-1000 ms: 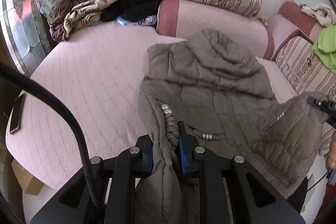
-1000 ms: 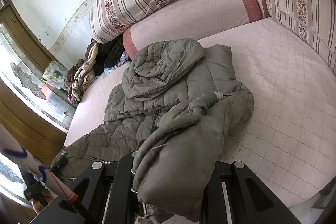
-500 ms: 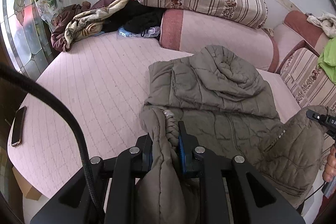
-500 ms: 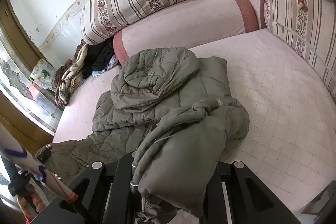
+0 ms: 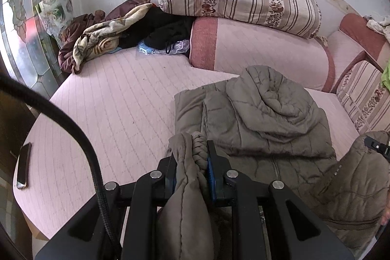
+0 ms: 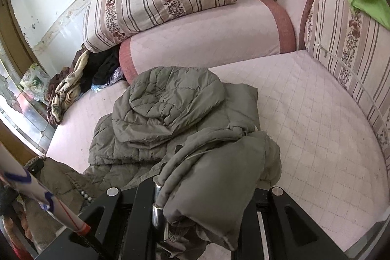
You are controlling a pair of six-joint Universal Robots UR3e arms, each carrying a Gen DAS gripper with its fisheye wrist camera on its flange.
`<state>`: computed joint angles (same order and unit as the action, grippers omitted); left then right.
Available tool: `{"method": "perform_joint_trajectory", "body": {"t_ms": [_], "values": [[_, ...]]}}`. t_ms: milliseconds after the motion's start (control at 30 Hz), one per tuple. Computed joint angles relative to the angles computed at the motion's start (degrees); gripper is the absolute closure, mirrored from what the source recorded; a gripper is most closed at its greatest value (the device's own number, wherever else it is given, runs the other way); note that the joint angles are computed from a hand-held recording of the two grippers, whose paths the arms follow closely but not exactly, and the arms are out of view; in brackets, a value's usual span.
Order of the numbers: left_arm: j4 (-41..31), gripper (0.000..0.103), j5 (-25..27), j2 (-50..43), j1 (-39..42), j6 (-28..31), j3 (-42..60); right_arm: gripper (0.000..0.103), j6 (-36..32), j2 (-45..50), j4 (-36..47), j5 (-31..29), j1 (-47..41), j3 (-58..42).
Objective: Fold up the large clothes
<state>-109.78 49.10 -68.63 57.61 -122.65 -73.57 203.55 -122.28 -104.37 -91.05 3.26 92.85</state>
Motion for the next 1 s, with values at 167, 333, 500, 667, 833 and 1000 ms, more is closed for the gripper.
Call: {"method": "perform_joint_trajectory", "body": {"t_ms": [167, 333, 500, 667, 833, 1000], "values": [[14.3, 0.085, 4.4, -4.1, -8.8, -11.2, -2.1, 0.085, -1.3, 2.6, -1.2, 0.3, -2.2, -1.3], [23.1, 0.085, 9.3, -9.7, -15.7, -19.4, -1.0, 0.085, -1.8, 5.4, -3.1, -0.8, -3.3, -2.0], [28.6, 0.085, 14.1, -16.9, -21.7, -26.6, 2.8, 0.085, -0.7, 9.9, -4.7, -5.2, -1.6, -4.1], [31.8, 0.085, 18.8, -23.9, -26.7, -32.3, 7.3, 0.085, -0.1, 14.1, -6.7, -8.9, 0.1, -5.5], [34.7, 0.085, 22.8, -29.1, -30.7, -35.5, 10.0, 0.085, -0.1, 17.5, -8.0, -10.6, 0.6, -6.9], [35.3, 0.085, 25.5, -34.1, -33.4, -37.3, 13.6, 0.085, -0.1, 20.3, -9.3, -10.9, 0.3, -7.7]]}}
